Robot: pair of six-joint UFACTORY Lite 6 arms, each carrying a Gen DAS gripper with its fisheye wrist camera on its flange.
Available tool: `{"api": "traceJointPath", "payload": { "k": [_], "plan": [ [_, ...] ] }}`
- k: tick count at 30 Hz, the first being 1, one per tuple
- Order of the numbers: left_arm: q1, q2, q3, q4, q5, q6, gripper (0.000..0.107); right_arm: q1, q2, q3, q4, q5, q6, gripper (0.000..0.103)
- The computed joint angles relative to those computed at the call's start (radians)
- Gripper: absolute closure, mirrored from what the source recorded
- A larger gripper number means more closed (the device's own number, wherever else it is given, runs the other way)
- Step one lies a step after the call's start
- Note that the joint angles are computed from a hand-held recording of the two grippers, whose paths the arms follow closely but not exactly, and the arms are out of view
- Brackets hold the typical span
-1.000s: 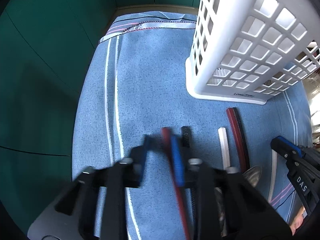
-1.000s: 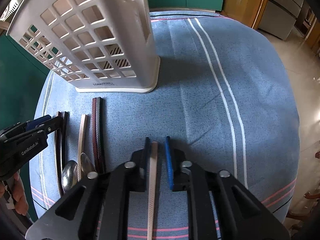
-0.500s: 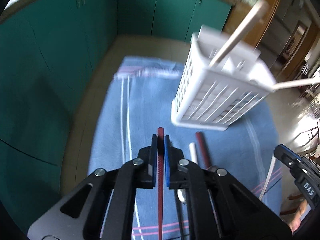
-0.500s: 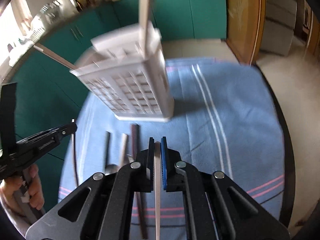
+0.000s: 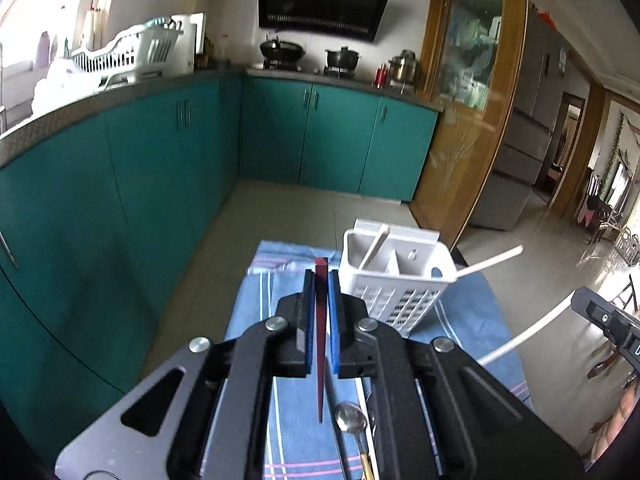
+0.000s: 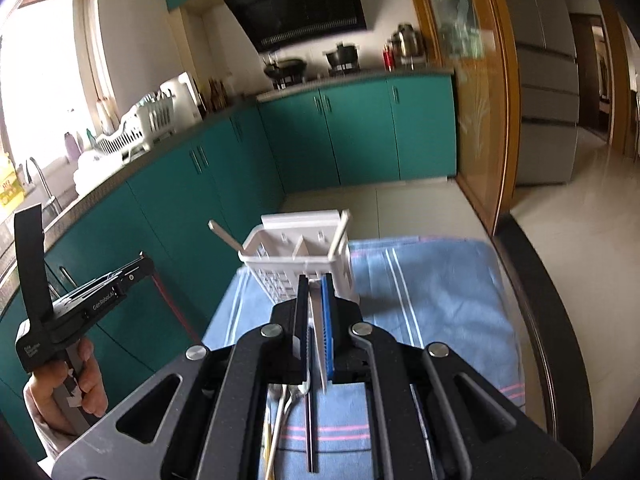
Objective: Organize utensils
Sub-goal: 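Carry both chopsticks over the white holder and open both tools to release them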
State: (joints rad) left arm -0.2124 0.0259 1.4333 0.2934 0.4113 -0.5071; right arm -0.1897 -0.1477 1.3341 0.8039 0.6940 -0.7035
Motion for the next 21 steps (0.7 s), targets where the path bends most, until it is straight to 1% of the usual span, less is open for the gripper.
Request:
{"api": "traceJointPath", "payload": {
  "k": [4, 8, 9, 11, 13, 16, 21],
  "plan": [
    [-0.011, 0.043, 0.055, -0.044, 0.005, 0.059, 0.101, 0.033, 0.042, 0.064, -0.039, -0.001, 0.041, 0.096],
    [0.011, 0.134, 0.142, -0.237, 0.026, 0.263, 0.101, 0.069, 0.083, 0.124, -0.098, -0.002, 0.091, 0.096],
    [0.016, 0.163, 0.177, -0.253, 0.040, 0.279, 0.101, 0.073, 0.098, 0.146, -0.099, 0.005, 0.094, 0.096],
    [0.022, 0.194, 0.229, -0.228, 0.047, 0.255, 0.101, 0.088, 0.125, 0.191, -0.107, 0.006, 0.102, 0.096],
    [0.023, 0.213, 0.283, -0.231, 0.070, 0.270, 0.101, 0.102, 0.167, 0.268, -0.131, 0.016, 0.127, 0.096],
    [0.015, 0.265, 0.422, -0.236, 0.115, 0.298, 0.101, 0.118, 0.228, 0.393, -0.154, 0.026, 0.163, 0.096],
    [0.042, 0.363, 0.702, -0.339, 0.169, 0.376, 0.101, 0.110, 0.379, 0.722, -0.175, 0.067, 0.244, 0.096]
  ]
}}
